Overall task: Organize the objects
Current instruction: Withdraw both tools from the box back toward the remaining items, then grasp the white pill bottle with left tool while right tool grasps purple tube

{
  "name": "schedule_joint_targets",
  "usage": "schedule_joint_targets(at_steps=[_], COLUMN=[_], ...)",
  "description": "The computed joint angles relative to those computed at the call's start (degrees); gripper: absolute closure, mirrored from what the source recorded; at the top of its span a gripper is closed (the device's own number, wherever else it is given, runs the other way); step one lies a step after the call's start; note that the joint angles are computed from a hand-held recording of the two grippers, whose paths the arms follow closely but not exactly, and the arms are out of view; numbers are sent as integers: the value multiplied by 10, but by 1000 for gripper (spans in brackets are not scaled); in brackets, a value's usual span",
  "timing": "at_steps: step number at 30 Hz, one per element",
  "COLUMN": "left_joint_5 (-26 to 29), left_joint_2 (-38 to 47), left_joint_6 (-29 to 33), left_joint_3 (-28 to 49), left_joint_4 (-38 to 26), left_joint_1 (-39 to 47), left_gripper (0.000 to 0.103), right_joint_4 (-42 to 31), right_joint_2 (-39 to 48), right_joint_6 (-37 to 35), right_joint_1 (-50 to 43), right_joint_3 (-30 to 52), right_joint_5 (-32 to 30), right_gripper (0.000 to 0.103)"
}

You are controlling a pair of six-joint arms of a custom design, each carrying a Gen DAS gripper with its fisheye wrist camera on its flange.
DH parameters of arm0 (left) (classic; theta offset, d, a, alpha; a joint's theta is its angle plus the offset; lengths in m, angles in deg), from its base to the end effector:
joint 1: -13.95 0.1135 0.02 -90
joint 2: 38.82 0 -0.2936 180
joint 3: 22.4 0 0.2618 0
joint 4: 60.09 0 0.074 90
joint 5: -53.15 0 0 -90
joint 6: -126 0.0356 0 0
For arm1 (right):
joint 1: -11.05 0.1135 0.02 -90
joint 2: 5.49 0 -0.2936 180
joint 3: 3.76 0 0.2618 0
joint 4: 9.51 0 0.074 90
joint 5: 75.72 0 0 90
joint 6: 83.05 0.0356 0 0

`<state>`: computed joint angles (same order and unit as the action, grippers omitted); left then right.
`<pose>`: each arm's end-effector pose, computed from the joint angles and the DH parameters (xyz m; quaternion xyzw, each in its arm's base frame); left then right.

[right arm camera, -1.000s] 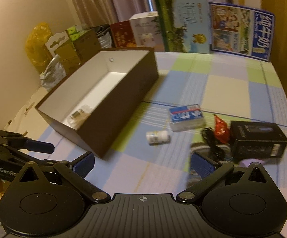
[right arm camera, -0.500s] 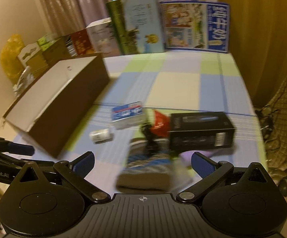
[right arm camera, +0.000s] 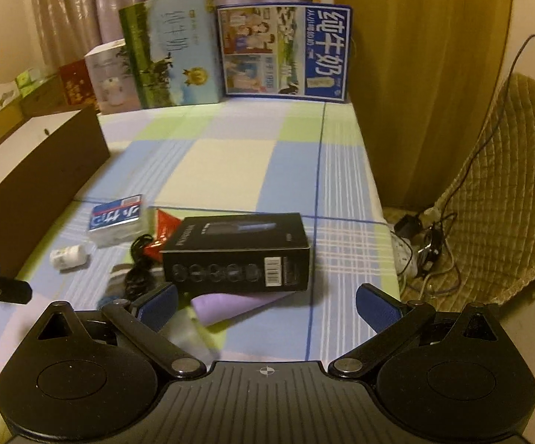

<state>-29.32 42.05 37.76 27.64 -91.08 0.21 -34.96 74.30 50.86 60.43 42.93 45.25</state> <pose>0.2416 -0.0639 0.1729 0.1464 0.9568 -0.0887 0.2349 0.1713 0.1716 0.1703 0.0280 0.9300 0.0135 0.3662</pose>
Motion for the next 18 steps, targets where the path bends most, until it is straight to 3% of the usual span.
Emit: schedule_joint_targets(at_steps=[9, 18], left_joint_5=[-63, -91], left_joint_2=[110, 193], left_joint_6=[-72, -101], left_joint_3=[21, 68], left_joint_4=[100, 118], left_joint_1=[-22, -28], left_gripper=[31, 44], right_joint_4=[58, 85], right_joint_2=[33, 57], right_joint_6=[-46, -49], right_joint_1=[-61, -89], right_joint_3=[-9, -6], right_joint_5=[-41, -55], right_gripper=[2, 3])
